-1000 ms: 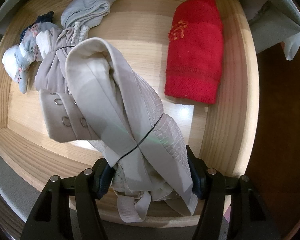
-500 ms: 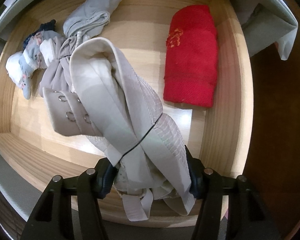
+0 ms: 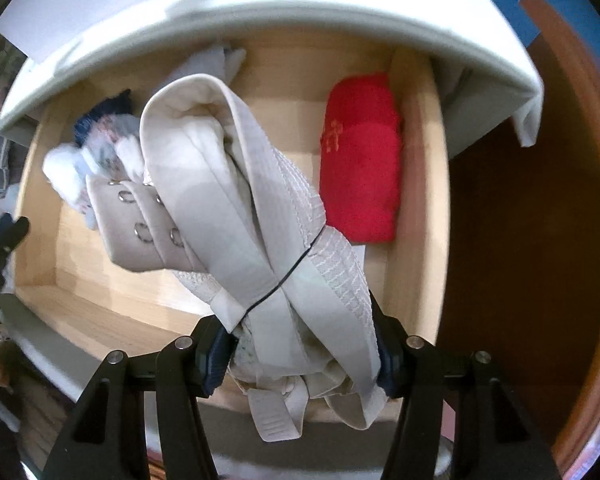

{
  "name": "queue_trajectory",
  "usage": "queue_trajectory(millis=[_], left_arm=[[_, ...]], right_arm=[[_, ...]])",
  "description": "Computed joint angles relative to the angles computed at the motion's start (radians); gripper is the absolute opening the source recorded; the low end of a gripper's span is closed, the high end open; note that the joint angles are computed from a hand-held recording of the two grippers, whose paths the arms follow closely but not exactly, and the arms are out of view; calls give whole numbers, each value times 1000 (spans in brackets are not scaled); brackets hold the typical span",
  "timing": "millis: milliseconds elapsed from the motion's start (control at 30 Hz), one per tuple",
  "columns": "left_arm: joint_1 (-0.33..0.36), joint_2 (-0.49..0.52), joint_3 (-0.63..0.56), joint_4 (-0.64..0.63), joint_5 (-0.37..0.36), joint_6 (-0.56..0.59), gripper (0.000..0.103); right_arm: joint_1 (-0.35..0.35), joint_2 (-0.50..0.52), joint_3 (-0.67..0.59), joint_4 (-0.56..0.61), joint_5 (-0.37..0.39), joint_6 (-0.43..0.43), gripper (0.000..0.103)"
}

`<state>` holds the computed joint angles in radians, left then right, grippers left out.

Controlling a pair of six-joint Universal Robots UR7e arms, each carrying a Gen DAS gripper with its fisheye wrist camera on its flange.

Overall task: Take underwear out of drawer
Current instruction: 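Lift the beige bra with the right tool up toward the white box, then lower the beige bra into the box and open the right tool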

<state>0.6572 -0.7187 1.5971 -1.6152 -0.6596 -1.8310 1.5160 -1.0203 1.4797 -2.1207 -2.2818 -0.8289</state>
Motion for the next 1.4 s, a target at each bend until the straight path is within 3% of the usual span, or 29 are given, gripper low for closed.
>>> queue_trajectory(millis=[333, 600, 733, 1033, 1400], left_arm=[[6, 17, -32, 51, -25, -31, 53], [6, 17, -40, 68, -28, -45, 53], [5, 14, -38, 66, -31, -47, 53], [-2, 5, -26, 54, -26, -56, 53], [1, -17, 12, -18, -32, -55, 53]], right_arm=[[37, -64, -17, 53, 10, -31, 54], [96, -119, -54, 107, 76, -44, 54], [134, -111, -138, 163, 120, -21, 54], [244, 31, -335, 184, 170, 59, 54], [304, 231, -502, 124, 124, 87, 54]])
